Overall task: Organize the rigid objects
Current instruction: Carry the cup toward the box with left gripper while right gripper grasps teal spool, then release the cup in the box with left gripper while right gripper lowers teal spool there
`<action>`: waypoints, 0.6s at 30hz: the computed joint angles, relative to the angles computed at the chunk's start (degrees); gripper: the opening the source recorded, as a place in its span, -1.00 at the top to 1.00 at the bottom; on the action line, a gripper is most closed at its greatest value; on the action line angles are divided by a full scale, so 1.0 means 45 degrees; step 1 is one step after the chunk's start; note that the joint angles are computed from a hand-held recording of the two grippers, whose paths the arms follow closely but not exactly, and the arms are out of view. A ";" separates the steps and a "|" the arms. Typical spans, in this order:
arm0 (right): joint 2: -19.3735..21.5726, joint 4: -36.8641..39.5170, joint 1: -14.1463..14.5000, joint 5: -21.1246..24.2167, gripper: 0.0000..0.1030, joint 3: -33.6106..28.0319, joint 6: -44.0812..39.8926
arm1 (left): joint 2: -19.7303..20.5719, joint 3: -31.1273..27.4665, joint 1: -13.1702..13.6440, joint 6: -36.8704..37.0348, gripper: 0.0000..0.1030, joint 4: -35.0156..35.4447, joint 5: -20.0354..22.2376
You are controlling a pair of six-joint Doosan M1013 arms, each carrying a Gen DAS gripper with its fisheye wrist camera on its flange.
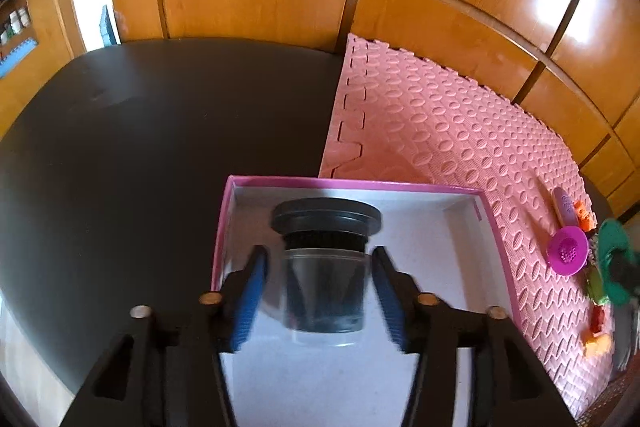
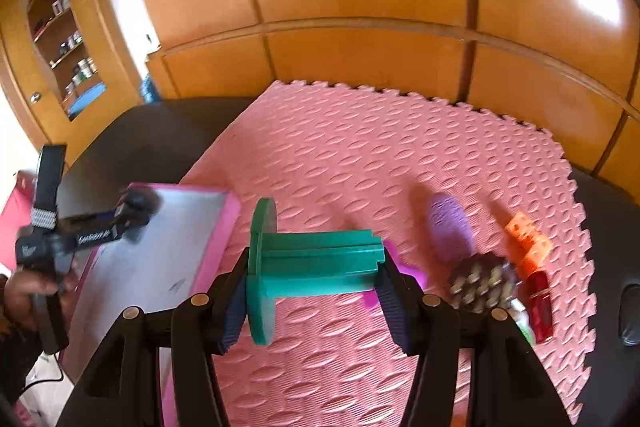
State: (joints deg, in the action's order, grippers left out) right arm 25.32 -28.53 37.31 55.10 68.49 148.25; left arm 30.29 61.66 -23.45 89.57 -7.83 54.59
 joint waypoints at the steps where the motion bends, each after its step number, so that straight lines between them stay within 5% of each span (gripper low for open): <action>1: 0.0066 0.0110 0.0035 -0.0031 -0.12 -0.0038 -0.0107 | -0.0103 0.0118 0.0002 -0.0015 -0.20 0.0028 -0.0157; 7: 0.0334 0.0683 0.0220 -0.0372 -0.12 -0.0250 -0.0664 | -0.1039 0.1177 0.0033 -0.0210 -0.38 0.0344 -0.1150; 18: 0.0829 0.1323 0.0699 -0.0484 -0.12 -0.0864 -0.1874 | -0.2972 0.3954 -0.0039 -0.1793 -0.39 0.1540 -0.2653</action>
State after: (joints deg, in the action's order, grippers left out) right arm 29.05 -22.58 40.45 52.92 64.60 139.82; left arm 16.91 79.45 -23.63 81.50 -0.90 42.65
